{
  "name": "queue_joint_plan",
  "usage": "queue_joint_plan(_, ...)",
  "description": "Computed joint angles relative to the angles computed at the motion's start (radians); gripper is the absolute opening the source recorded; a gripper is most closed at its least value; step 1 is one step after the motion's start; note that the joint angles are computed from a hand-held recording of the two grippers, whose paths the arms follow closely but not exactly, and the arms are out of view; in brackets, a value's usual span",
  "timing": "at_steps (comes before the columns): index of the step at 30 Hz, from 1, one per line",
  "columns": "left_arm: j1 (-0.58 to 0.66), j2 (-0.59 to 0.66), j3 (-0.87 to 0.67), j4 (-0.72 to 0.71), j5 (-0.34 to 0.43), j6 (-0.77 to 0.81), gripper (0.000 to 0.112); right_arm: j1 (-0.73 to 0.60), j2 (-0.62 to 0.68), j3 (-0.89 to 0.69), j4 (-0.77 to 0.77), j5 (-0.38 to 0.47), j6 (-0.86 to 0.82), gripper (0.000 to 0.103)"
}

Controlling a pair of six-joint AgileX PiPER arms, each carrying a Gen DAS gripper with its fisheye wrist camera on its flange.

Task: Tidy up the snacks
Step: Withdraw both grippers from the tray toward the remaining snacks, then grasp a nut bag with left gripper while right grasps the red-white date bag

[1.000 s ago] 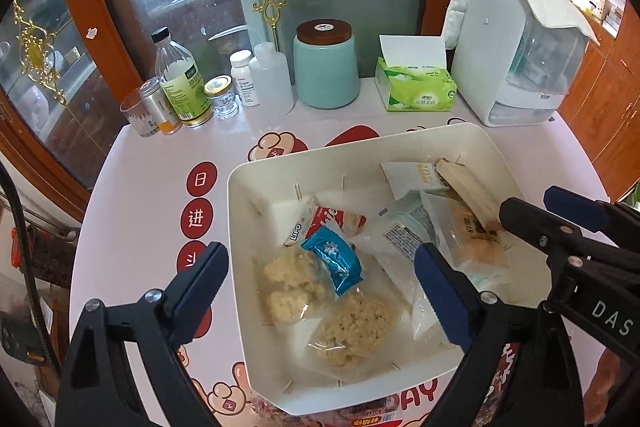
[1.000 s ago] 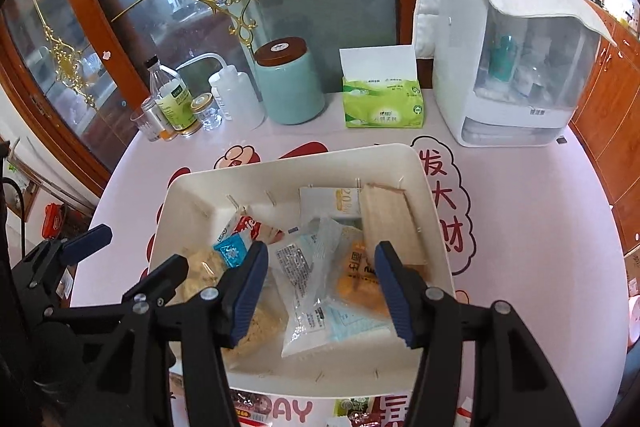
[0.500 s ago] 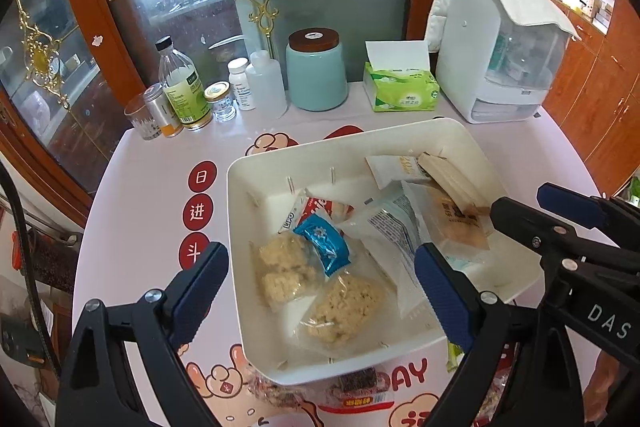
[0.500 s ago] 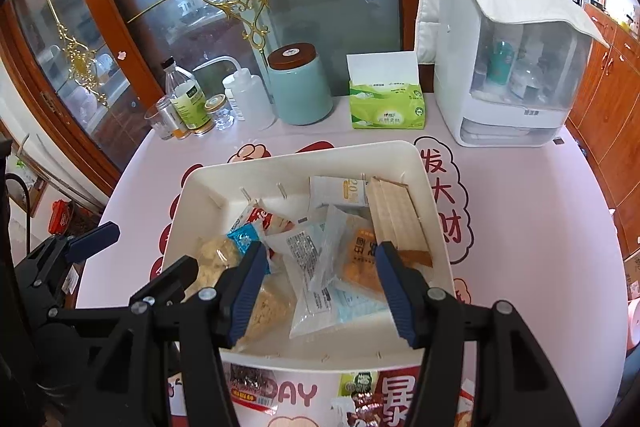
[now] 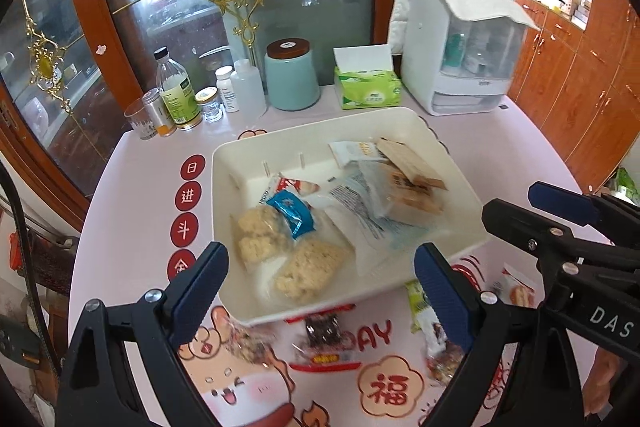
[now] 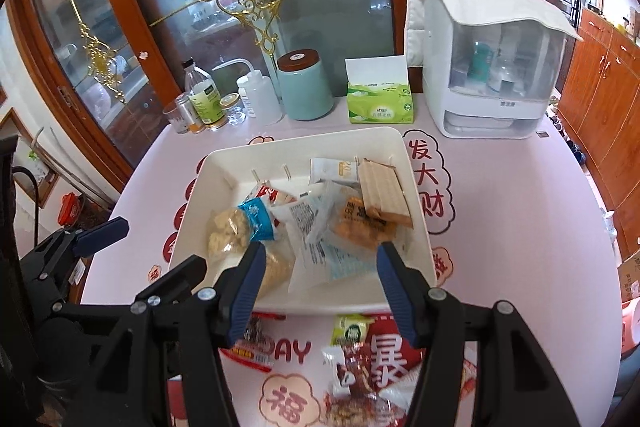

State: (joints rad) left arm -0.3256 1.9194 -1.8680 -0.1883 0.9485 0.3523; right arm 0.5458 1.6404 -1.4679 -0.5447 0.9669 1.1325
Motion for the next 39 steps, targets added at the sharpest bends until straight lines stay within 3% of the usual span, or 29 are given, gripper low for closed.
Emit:
queue_joint_plan(7, -0.006, -0.184, 0.247, -0.042, -0.09, 0.014, 0.094, 0.092, -0.167, 0.176, -0.072, 0.0, 0.117, 0.068)
queue_joint_plan(10, -0.002, -0.242, 0.325, -0.066, -0.109, 0.012, 0.094, 0.154, -0.236, 0.245, -0.127, 0.06, 0.153, 0.072)
queue_joint_plan(17, -0.016, -0.297, 0.452, -0.102, -0.126, 0.009, 0.095, 0.257, -0.37, 0.43, -0.203, 0.164, 0.252, 0.074)
queue_joint_plan(20, -0.054, -0.284, 0.508, -0.081, -0.147, -0.012, 0.095, 0.266, -0.399, 0.52, -0.204, 0.164, 0.301, 0.076)
queue_joint_plan(28, -0.176, -0.126, 0.599, -0.019, -0.242, -0.127, 0.095, 0.064, -0.442, 0.746, -0.084, -0.094, 0.386, 0.076)
queue_joint_plan(33, -0.237, -0.026, 0.612, 0.044, -0.281, -0.195, 0.095, -0.123, -0.37, 0.815, 0.069, -0.304, 0.299, 0.076)
queue_joint_plan(39, -0.216, 0.043, 0.577, -0.105, -0.257, -0.127, 0.095, -0.252, -0.24, 0.858, 0.266, -0.528, 0.131, 0.076)
